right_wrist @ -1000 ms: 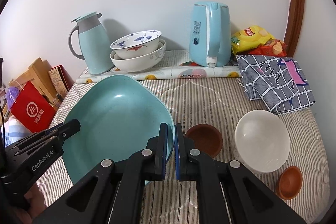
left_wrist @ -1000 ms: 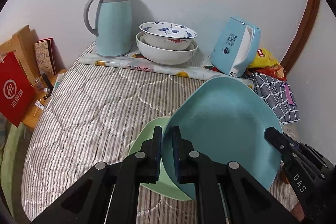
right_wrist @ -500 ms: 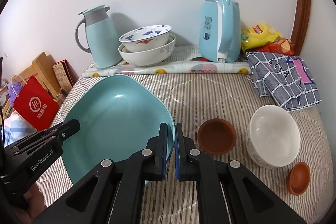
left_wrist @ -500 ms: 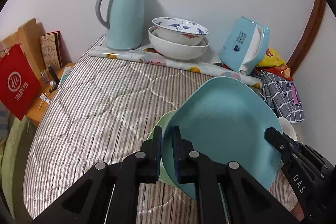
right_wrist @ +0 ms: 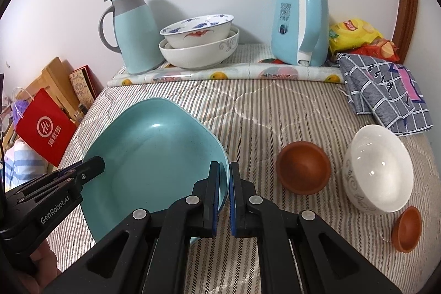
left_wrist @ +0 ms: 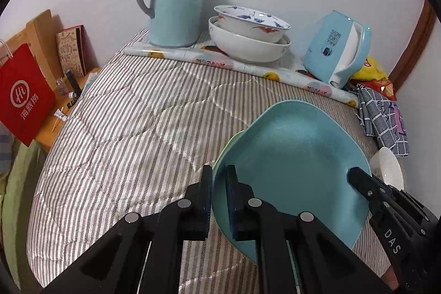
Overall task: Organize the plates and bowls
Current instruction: 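Carry the blue plate with the left gripper over the green plate, then lower the blue plate onto the green plate and open the left gripper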
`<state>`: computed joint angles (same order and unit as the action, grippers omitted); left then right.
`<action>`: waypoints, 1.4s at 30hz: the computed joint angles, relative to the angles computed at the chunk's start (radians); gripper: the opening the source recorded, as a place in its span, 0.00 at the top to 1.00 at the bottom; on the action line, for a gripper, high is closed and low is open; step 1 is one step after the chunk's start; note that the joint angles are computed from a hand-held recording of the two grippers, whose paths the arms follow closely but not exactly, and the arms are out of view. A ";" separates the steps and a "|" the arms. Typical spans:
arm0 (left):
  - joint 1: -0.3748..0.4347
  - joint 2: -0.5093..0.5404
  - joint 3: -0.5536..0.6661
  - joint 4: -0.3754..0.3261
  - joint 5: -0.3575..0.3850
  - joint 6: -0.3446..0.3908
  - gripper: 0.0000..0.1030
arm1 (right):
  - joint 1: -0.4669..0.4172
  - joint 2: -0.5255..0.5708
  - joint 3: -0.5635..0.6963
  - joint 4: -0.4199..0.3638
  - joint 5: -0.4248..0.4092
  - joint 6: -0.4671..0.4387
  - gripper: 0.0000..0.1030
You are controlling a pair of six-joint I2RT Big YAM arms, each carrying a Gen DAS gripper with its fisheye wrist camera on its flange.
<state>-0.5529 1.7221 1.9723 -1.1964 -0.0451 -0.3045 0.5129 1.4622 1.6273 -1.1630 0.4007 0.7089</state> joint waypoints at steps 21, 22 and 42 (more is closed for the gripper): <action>0.008 0.076 0.052 -0.032 -0.005 0.003 0.90 | -0.047 0.057 -0.003 0.028 -0.072 -0.021 0.94; 0.009 0.078 0.051 -0.034 -0.003 0.004 0.90 | -0.050 0.059 -0.004 0.029 -0.076 -0.023 0.94; 0.008 0.106 0.064 -0.075 -0.005 0.018 0.90 | -0.070 0.070 -0.015 0.041 -0.096 -0.075 0.91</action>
